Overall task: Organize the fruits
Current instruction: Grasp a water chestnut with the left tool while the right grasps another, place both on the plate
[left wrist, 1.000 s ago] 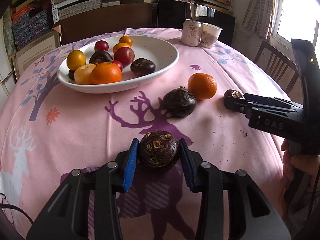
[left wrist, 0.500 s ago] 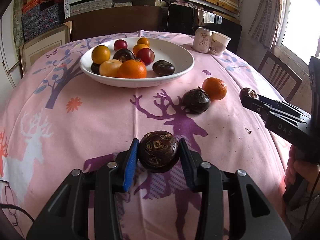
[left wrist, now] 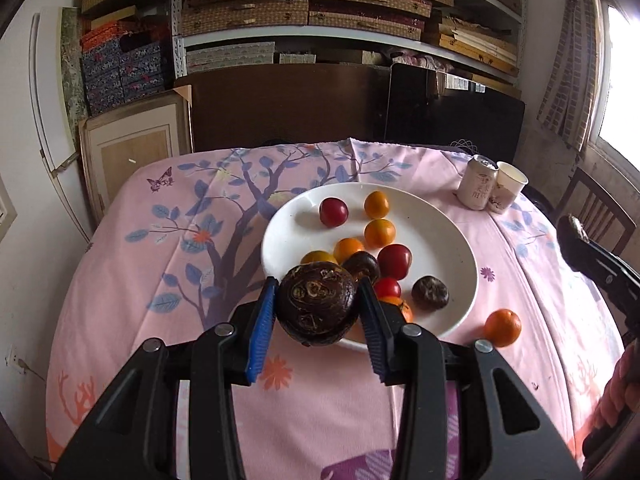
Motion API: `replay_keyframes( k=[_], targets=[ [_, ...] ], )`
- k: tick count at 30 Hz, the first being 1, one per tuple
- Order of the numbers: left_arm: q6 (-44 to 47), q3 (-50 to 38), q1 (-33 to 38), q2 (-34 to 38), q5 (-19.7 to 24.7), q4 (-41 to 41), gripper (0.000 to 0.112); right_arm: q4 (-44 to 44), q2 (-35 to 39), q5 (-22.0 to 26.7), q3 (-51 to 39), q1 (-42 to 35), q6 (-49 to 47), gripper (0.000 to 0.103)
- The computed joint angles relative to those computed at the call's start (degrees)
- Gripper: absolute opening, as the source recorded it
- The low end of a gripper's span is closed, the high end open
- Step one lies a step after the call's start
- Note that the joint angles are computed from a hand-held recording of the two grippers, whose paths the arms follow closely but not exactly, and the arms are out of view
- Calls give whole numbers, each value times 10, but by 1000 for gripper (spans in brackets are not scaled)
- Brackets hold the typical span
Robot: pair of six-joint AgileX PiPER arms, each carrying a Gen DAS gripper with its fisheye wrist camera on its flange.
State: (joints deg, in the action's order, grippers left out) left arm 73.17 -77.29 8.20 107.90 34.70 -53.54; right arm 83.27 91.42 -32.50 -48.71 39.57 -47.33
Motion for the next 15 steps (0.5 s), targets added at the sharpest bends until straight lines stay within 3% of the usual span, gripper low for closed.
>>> replay_keyframes(
  k=[4,9,11,12,15],
  targets=[
    [-52,-59,-44,63,6,24,39,57,91,58,-90,-56,-109,41],
    [-86,-83,-96,112,-25,56,40,104,172,95,-149,-86,-191,42],
    [-107,-87,-104,121,-39,67,43,78,181,111,-146,-92,-165,51],
    [-109,-84,-102,120,-45,62,53,63,177,107,-138,-92,-144,55],
    [-75,-53,-85,94,-48,22,56,-32,115,75,-78,-80,-29,56]
  ],
)
